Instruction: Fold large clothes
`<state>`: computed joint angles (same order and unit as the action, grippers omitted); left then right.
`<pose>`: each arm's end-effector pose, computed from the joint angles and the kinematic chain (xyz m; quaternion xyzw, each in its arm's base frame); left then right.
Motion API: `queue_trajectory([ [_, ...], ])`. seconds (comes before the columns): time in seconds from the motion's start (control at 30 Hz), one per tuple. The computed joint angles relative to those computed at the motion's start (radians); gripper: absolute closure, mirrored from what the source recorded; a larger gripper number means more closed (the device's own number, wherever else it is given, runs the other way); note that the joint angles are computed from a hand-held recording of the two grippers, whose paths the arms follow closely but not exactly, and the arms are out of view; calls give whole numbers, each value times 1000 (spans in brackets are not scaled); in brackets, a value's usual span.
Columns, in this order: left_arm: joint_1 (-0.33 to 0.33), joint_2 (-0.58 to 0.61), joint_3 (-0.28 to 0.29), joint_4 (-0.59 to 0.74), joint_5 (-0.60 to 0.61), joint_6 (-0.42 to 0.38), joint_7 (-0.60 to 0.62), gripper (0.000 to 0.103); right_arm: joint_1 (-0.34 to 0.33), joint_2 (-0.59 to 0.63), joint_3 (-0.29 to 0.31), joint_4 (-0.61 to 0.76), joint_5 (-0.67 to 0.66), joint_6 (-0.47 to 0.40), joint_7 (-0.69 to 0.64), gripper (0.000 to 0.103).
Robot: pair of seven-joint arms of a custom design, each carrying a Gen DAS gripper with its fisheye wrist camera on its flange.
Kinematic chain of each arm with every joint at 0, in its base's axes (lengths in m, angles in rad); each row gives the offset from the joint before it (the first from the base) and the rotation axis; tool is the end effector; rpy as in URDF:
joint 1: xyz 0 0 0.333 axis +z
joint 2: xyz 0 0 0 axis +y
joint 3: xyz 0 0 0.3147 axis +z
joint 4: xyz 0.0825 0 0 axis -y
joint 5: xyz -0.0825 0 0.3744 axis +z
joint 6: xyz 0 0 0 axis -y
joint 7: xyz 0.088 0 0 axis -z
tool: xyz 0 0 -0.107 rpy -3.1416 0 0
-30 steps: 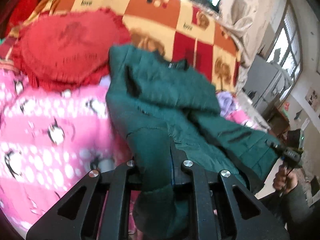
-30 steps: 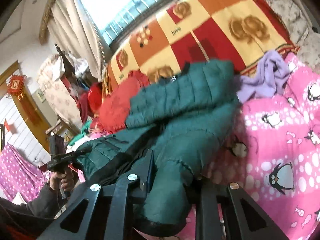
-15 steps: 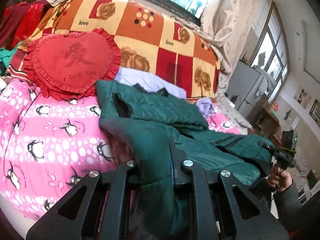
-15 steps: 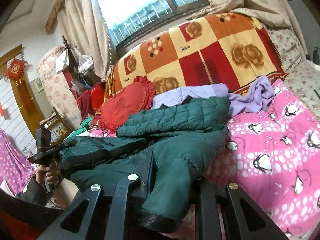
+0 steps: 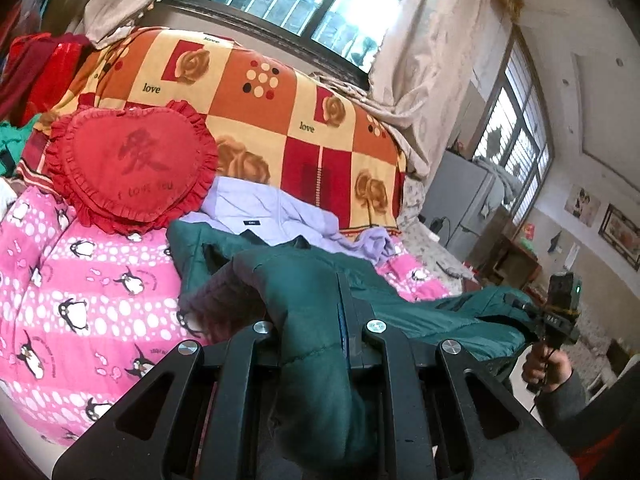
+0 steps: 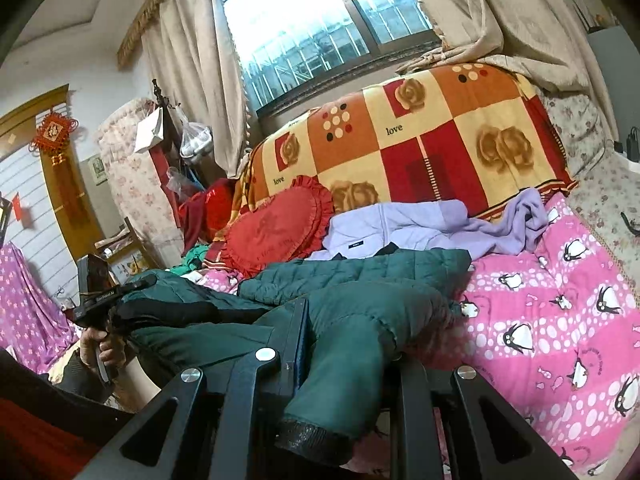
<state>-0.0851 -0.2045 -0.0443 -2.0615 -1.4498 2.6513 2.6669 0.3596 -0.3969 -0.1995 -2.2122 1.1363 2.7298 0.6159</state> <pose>0.5294 -0.0435 0.5963 -0.5305 0.6104 -0.5745 0.1264 0.4755 0.0268 0.6209 -0.6442 0.5160 -0.1594 0.5417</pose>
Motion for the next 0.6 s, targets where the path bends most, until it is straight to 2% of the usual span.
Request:
queue_trajectory([
  [0.13,7,75,-3,86,-26,-7,-86,90,-8,72,-14,69,55,-24,15,86],
  [0.27,26,187,-36,231,24,44,-237,90,-50,217,3,237,98,-50,37,86],
  [0.4,30,356,-79,419,281,171,-472,90,-103,419,31,458,134,-53,110,86],
  [0.43,20,407,-76,466,388,200,-556,90,-116,465,40,506,119,-44,142,86],
  [0.5,-17,505,-37,560,604,224,-733,90,-135,581,57,625,47,-20,228,86],
  [0.57,-50,607,11,664,759,216,-860,90,-144,712,58,756,-53,-10,346,86],
  [0.6,-81,671,57,733,856,204,-939,90,-145,778,51,824,-109,-19,422,86],
])
